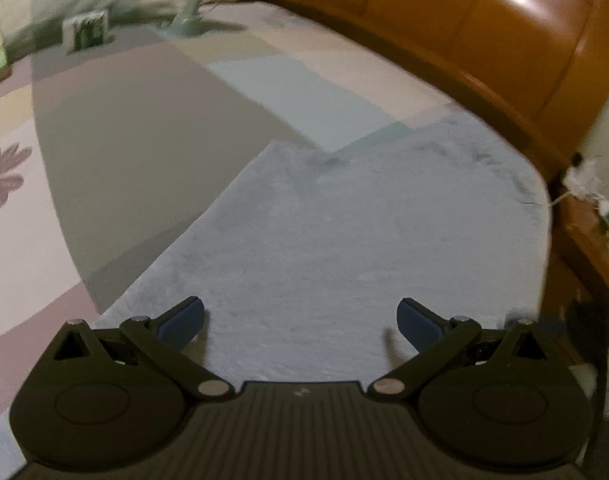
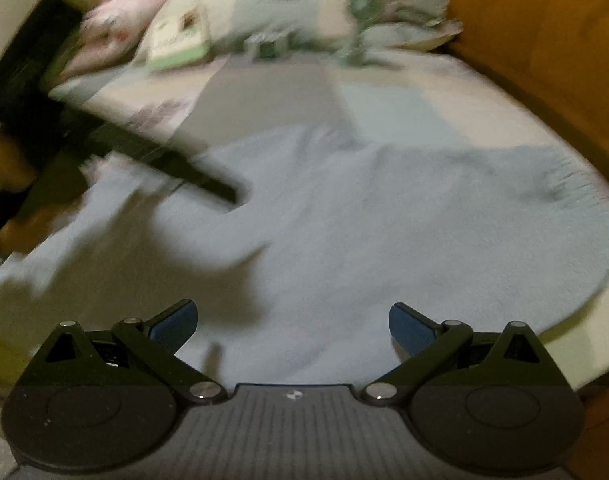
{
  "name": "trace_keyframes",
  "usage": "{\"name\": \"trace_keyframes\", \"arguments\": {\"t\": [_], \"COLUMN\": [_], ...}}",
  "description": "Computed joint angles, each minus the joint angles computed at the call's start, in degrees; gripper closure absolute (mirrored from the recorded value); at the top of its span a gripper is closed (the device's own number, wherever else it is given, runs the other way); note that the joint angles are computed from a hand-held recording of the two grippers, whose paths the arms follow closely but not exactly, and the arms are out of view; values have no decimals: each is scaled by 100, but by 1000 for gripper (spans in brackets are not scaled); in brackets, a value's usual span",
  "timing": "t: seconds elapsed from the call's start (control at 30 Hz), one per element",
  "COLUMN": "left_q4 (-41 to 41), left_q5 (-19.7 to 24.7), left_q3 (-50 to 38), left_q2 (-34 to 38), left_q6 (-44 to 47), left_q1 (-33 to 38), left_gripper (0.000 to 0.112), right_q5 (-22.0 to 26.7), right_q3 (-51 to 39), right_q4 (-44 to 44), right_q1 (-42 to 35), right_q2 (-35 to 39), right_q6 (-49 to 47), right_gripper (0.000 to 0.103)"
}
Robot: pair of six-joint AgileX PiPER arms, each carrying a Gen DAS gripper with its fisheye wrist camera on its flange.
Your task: Fold clothes
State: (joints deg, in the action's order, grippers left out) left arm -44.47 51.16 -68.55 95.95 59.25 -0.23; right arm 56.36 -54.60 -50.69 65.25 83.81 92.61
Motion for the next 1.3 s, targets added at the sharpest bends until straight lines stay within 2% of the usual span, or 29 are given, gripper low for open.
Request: {"name": "trace_keyframes", "arguments": {"t": [0.13, 0.2, 0.33, 0.43, 0.47, 0.53, 0.6, 0.67, 0.77, 0.87, 1.0, 1.1, 1.2, 1.23, 1.27, 1.3], "left_q4": [175, 269, 351, 556, 618, 690, 729, 767, 974, 1068, 1126, 1185, 1173, 1153, 1123, 1091], "left_q5": [-236, -325, -360, -463, -503, -582, -634, -683, -871, -987, -1003, -1100, -1166, -1174, -1173, -1169], "left_q3": [278, 429, 618, 677, 687, 695, 675, 658, 737, 784, 767, 783, 806, 815, 822, 828], "left_q2": [-331, -473, -510, -466, -457, -459, -439, -419, -439, -453, -462, -466, -445, -440, -437, -433], "left_q6": [147, 198, 212, -16, -76, -108, -165, -222, -390, -424, -482, -543, -507, -475, -433, -388], "left_q1": [-89, -137, -190, -310, -357, -415, -460, -503, -619, -673, -679, -728, -751, -743, -726, -707], "left_gripper": [10, 10, 10, 10, 10, 10, 10, 10, 10, 10, 10, 10, 10, 10, 10, 10], "right_q5": [532, 441, -174, -881, -1025, -851, -681, -723, -737, -1467, -1217, -1717, -2721, -3123, -3401, -3453], "right_q3": [340, 593, 1112, 1605, 1717, 1550, 1464, 1529, 1349, 1353, 927, 659, 333, 255, 201, 91], "right_q4": [-58, -91, -136, -329, -396, -229, -459, -845, -944, -704, -751, -659, 158, 648, 980, 1085], "right_q1": [-719, -1256, -2346, -2978, -3030, -2963, -2734, -2669, -3114, -3976, -3789, -4054, -4763, -5037, -5226, -5333], "right_q2": [-640, -824, -908, -1002, -1074, -1075, -1186, -1341, -936, -617, -559, -624, -339, -206, -67, 110], "right_q6": [-282, -417, -483, -339, -248, -385, -164, 80, -117, -452, -952, -1247, -2176, -2747, -3121, -3265], "right_gripper": [0, 0, 0, 0, 0, 0, 0, 0, 0, 0, 0, 0, 0, 0, 0, 0]}}
